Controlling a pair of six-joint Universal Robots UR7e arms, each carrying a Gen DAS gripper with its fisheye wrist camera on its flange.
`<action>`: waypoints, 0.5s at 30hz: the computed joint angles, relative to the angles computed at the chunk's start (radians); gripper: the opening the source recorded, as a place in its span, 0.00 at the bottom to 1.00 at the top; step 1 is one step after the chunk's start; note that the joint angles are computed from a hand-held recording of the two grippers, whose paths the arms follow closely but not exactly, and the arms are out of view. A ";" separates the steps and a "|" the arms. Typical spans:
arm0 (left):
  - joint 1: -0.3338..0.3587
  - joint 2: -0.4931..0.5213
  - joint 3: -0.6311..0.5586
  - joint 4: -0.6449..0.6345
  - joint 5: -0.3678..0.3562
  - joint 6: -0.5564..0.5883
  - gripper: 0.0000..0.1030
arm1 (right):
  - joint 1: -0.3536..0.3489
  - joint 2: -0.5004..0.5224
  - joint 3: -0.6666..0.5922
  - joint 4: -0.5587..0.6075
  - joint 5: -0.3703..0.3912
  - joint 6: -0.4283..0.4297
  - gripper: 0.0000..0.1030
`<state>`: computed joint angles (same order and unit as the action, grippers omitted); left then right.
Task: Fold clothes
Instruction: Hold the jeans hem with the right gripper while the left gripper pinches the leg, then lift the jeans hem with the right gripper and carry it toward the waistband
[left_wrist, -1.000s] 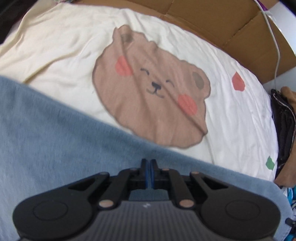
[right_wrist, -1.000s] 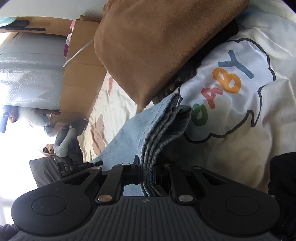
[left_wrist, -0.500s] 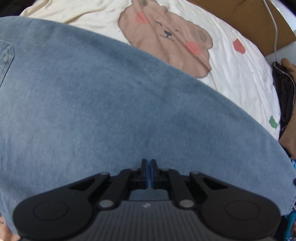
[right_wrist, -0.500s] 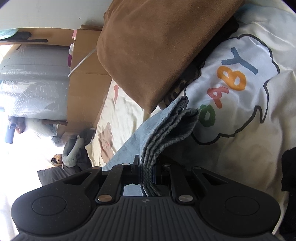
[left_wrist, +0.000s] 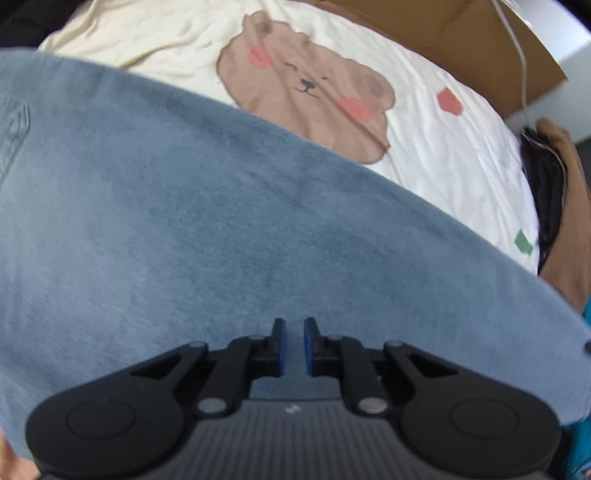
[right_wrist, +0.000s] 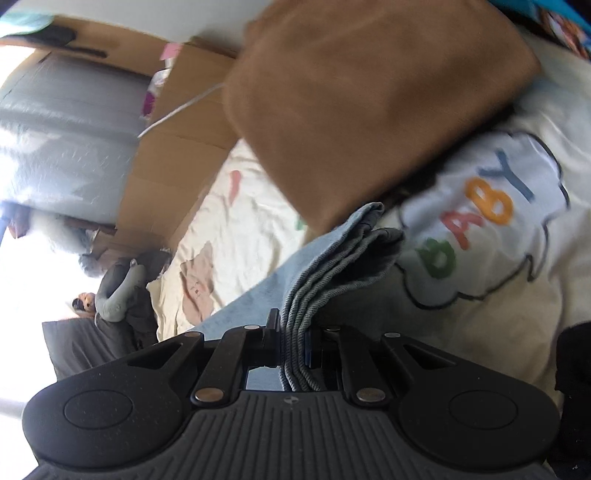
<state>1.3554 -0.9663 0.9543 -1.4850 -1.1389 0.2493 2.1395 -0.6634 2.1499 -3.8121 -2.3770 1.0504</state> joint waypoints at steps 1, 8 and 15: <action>0.003 0.009 -0.026 0.015 -0.008 0.009 0.11 | 0.004 -0.006 -0.011 0.020 -0.003 -0.006 0.10; 0.042 0.029 -0.131 0.003 -0.110 -0.017 0.10 | 0.037 -0.079 -0.056 0.271 -0.038 0.074 0.10; 0.071 0.020 -0.104 -0.037 -0.124 0.005 0.11 | 0.081 -0.123 -0.144 0.494 -0.084 0.134 0.09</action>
